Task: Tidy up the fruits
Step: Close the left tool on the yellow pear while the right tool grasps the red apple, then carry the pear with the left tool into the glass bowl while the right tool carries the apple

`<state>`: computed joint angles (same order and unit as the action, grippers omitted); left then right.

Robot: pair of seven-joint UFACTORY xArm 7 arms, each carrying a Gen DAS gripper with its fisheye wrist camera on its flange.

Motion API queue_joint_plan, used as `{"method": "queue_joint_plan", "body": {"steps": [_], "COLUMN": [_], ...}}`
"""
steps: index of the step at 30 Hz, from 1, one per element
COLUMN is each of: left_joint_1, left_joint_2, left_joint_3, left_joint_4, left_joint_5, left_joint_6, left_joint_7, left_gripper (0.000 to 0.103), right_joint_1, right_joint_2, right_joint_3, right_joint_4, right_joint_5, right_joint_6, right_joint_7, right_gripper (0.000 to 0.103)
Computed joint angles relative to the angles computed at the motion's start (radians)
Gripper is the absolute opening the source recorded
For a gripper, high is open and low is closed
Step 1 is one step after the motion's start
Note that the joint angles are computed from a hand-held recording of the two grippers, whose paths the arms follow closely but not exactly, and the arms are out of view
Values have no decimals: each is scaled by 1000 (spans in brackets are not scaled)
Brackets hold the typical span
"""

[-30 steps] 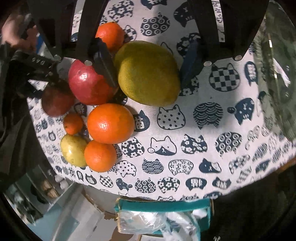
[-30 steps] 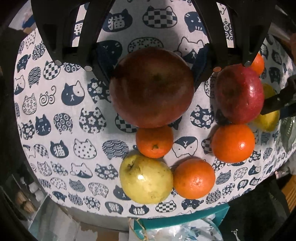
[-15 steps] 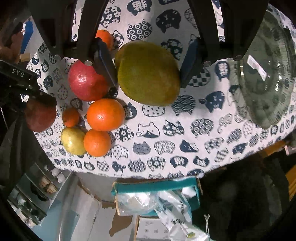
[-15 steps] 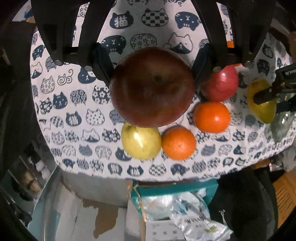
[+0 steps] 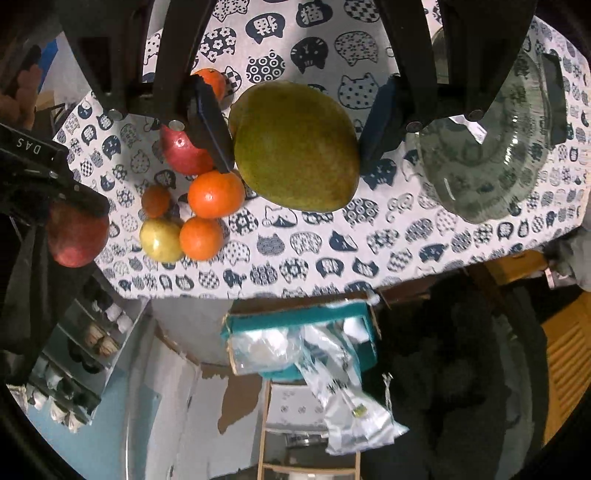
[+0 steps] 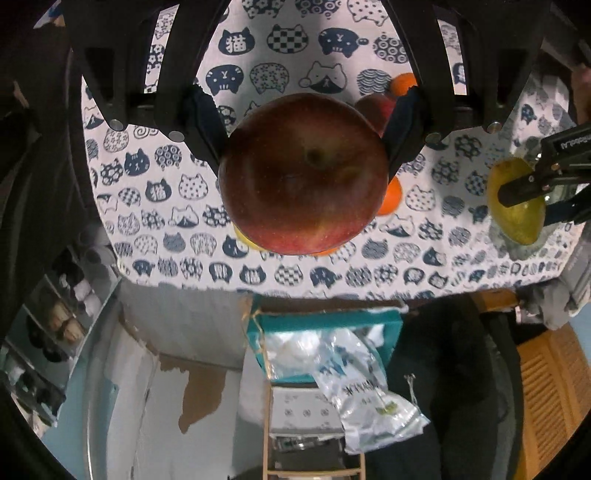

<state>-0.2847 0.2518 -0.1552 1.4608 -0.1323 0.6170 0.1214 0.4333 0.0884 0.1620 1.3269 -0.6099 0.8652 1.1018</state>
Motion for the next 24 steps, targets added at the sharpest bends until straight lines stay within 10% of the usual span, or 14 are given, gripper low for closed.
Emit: {"method": "queue_joint_plan", "body": {"steps": [24], "left_joint_1": [70], "left_joint_2": [-178], "left_joint_3": [38], "left_joint_4": [-100], "left_joint_5": [-75], "left_joint_6": [-74], "left_joint_7": [51], "left_gripper": [69], "right_joint_1": [100], "right_joint_2": [101], "right_joint_3": [-1], "right_joint_4": [256], "right_joint_5": [-79], "right_joint_6": [0], "right_joint_7": [-53], "right_gripper": [75]}}
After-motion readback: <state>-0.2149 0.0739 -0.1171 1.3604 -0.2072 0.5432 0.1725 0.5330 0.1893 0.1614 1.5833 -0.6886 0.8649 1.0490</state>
